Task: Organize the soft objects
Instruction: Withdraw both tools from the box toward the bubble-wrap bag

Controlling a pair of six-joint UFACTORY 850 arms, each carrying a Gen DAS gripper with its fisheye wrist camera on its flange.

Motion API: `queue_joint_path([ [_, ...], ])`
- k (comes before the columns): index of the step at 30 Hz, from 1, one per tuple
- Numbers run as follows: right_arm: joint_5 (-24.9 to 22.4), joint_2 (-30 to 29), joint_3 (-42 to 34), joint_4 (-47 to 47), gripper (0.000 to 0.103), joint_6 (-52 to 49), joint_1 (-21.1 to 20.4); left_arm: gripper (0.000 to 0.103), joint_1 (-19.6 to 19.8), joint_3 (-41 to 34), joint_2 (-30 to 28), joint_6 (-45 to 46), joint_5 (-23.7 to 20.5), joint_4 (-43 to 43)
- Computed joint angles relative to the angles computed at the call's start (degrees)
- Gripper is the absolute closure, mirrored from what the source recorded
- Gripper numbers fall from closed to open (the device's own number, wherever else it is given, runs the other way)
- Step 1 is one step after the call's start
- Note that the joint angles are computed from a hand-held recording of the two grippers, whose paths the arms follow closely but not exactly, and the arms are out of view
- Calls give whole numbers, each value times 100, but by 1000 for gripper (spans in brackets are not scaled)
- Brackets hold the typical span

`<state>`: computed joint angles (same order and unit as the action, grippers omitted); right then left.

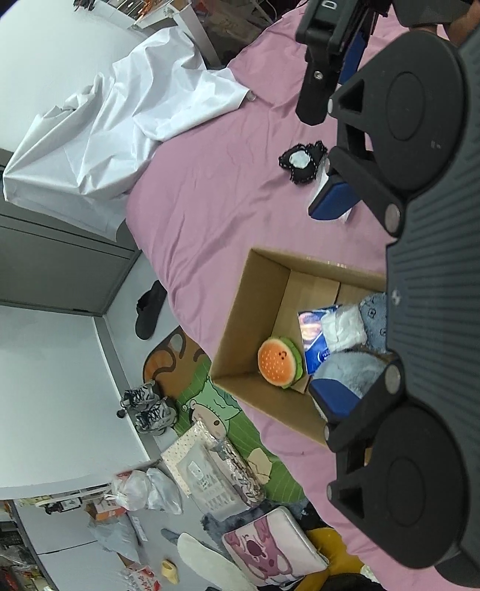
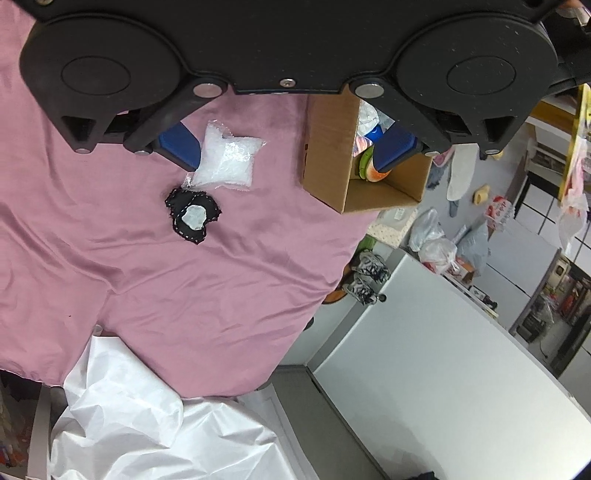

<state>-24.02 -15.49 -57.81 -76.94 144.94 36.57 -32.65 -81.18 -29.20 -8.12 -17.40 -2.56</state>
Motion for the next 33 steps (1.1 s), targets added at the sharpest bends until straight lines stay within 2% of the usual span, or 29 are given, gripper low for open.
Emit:
queue_joint_path([
  [7,-115,309,374,-642,0,802,0,4,-244,99,141,-467,83,418],
  [19,-159,742,983,-1396,0,1786,-60,3,-575,139,192,-1038,155,843],
  [23,-150,873,1150,-1585,0,2014,-82,3,-670,146,182,-1849,185,1513],
  [33,-100,1090,1552,-2358,0,2932,-270,3,-847,12,29,-2709,254,2022],
])
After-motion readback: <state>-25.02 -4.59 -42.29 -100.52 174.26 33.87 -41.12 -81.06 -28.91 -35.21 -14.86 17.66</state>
